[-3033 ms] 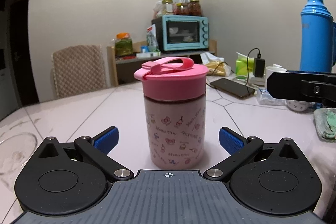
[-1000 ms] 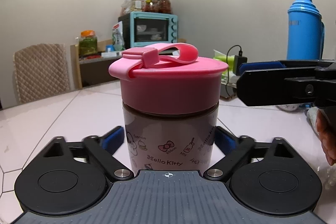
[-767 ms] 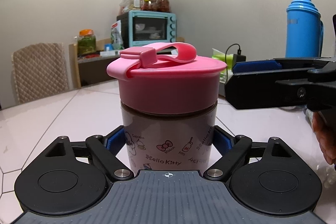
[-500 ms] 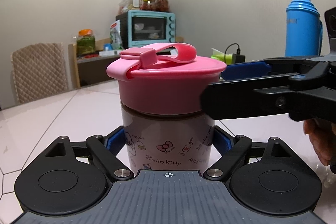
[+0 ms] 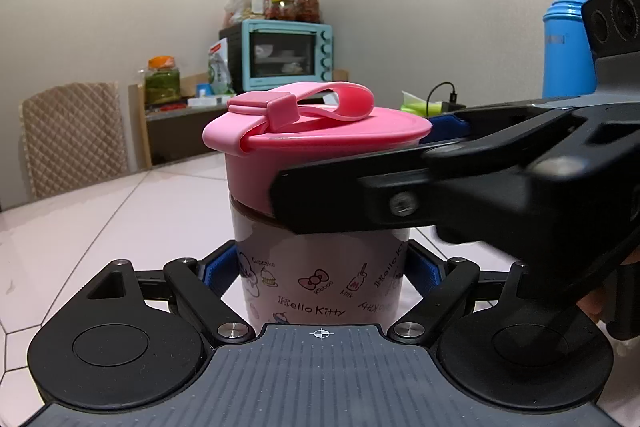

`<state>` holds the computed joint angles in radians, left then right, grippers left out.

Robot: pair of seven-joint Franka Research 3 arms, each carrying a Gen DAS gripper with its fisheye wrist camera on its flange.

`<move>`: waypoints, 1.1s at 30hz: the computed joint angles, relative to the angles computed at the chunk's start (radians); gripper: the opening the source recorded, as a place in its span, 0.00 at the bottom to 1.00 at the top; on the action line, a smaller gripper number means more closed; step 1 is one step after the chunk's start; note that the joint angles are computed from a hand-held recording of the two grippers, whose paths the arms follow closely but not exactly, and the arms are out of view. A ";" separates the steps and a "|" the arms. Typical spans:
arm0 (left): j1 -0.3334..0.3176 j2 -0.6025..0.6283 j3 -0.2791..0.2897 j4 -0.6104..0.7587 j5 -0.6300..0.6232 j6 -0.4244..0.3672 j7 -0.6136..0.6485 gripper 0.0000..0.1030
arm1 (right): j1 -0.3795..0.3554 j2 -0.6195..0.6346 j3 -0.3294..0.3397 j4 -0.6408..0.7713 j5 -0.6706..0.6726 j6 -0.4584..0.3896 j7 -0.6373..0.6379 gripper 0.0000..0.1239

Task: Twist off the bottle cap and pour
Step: 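Close the left gripper on the bottle body while the right gripper closes on the pink lid, then hold the bottle body with the left gripper and twist the lid with the right gripper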

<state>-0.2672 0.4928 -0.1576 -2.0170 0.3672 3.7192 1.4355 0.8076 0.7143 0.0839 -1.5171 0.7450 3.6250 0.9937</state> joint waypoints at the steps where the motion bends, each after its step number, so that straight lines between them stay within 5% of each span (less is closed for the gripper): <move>1: 0.000 0.000 0.000 0.000 0.001 0.000 -0.001 0.87 | 0.006 0.003 -0.007 0.007 0.008 -0.005 -0.007 0.83; 10: -0.007 -0.002 0.005 -0.010 -0.010 0.010 0.006 0.87 | 0.052 0.038 -0.059 0.077 0.085 -0.032 -0.071 0.82; 16: 0.012 0.000 -0.006 0.001 0.015 0.000 -0.009 0.87 | 0.122 0.061 -0.140 0.129 0.212 -0.065 -0.158 0.72; 25: -0.005 -0.020 -0.001 -0.038 -0.007 0.002 0.009 0.87 | 0.095 0.059 -0.099 0.136 0.213 -0.058 -0.205 0.69; 33: 0.049 -0.045 -0.037 -0.070 0.088 0.003 -0.048 0.87 | -0.070 -0.004 0.069 0.013 -0.064 -0.065 -0.043 0.69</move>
<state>-0.2183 0.4475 -0.1945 -2.0866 0.4554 3.7223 1.3875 0.7373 0.7107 0.1524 -1.5039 0.6811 3.5604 0.9507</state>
